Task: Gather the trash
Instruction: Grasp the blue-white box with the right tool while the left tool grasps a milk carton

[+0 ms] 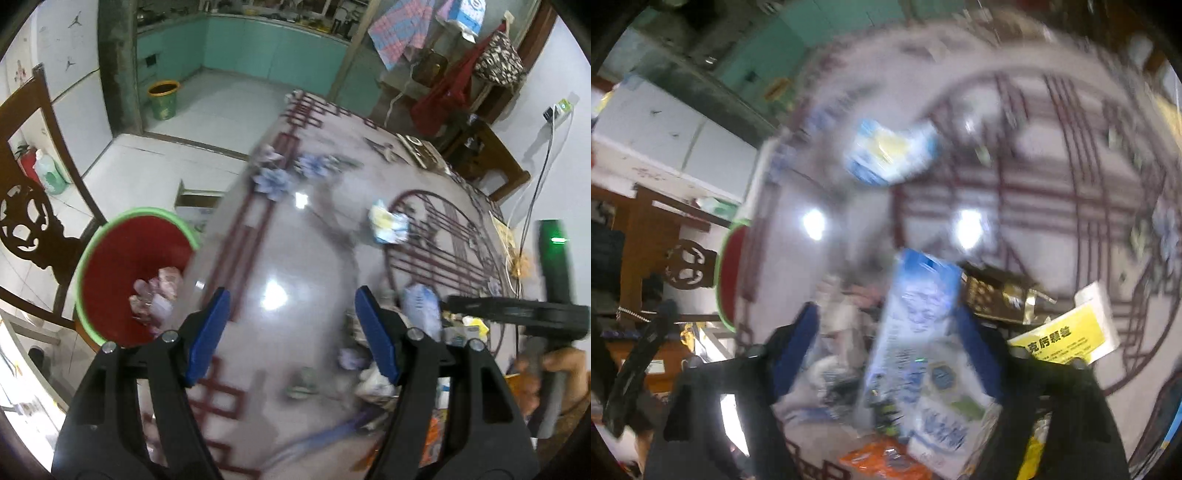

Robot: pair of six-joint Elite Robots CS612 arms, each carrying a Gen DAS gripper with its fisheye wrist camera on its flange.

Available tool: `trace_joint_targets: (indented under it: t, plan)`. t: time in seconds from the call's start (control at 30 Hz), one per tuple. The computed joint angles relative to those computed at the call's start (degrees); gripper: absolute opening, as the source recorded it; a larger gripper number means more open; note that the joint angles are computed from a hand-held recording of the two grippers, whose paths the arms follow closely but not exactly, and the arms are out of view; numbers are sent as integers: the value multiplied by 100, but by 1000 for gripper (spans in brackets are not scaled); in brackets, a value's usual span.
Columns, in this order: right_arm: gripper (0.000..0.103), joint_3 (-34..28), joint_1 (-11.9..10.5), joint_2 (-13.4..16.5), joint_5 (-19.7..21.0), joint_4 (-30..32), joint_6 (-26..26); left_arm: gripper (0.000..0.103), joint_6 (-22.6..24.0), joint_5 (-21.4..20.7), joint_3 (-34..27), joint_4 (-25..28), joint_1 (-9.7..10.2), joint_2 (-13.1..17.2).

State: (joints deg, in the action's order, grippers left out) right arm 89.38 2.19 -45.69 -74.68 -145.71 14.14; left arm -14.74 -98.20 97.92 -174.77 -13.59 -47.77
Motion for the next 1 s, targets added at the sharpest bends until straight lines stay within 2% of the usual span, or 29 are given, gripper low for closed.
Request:
trace_joint_targets:
  t: [0.1, 0.23, 0.27, 0.33, 0.43, 0.47, 0.5, 0.57, 0.67, 0.77, 0.87, 0.9, 0.97, 1.0]
  plan:
    - [66, -224, 11, 210, -146, 579, -213, 67, -35, 174, 60, -65, -176, -28]
    - [64, -367, 19, 347, 25, 960, -548, 67, -169, 357, -58, 108, -297, 33]
    - [55, -394, 23, 382, 64, 1016, -670, 67, -195, 380, -134, 184, -319, 68]
    - [53, -372, -5, 392, 249, 967, -751, 67, -184, 408, -287, 317, -355, 137]
    - [52, -65, -160, 247, 855, 298, -768, 67, -84, 358, -613, 573, -410, 290]
    - [52, 129, -254, 140, 1108, -116, -688, 67, -55, 319, -724, 665, -425, 346]
    - [52, 236, -307, 80, 1196, -361, -626, 67, -24, 276, -862, 765, -442, 421]
    - [52, 513, -440, -80, 1257, -1078, -411, 67, 79, 240, -1200, 1012, -484, 614]
    - [52, 775, -625, -205, 1369, -1748, -55, 67, 280, 198, -1749, 1418, -551, 955]
    - [52, 920, -777, -241, 1436, -2112, 316, 67, 357, 150, -2327, 1878, -601, 1328]
    - [52, 1007, -883, -215, 1576, -2261, 579, 66, 340, 126, -2693, 2216, -606, 1576]
    - [52, 1011, -914, -206, 1615, -2270, 629, 61, 317, 86, -2783, 2286, -599, 1646]
    - [52, 942, -939, -150, 1660, -2281, 747, 44, 300, -11, -2977, 2495, -581, 1779]
    - [52, 877, -936, -112, 1662, -2265, 790, 29, 303, -62, -3056, 2599, -576, 1830]
